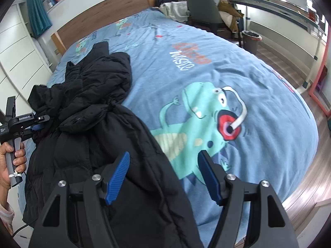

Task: Fold large clothes

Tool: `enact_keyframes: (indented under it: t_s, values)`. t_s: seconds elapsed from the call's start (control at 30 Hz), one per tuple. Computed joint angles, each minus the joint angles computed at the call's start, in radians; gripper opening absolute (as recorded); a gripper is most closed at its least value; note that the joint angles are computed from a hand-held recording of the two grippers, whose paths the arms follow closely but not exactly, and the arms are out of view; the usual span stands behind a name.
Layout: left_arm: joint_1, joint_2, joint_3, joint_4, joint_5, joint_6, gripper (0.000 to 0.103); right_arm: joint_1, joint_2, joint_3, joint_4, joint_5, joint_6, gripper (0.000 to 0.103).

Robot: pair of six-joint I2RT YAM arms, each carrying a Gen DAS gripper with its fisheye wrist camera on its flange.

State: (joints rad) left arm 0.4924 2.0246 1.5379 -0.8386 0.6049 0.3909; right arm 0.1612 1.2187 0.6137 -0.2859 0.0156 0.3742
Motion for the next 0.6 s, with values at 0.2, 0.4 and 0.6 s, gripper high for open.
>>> enact_keyframes:
  t_s: [0.2, 0.4, 0.6]
  values:
    - [0.084, -0.025, 0.02, -0.046, 0.032, 0.11, 0.052, 0.146, 0.144, 0.141, 0.006, 0.046, 0.002, 0.067]
    - [0.139, 0.072, 0.191, 0.0, -0.058, 0.07, 0.054, 0.309, 0.431, 0.503, -0.02, 0.059, -0.052, 0.067]
    - [0.15, 0.208, 0.394, 0.007, -0.106, 0.0, 0.054, 0.441, 0.736, 0.984, -0.105, 0.053, -0.137, 0.067]
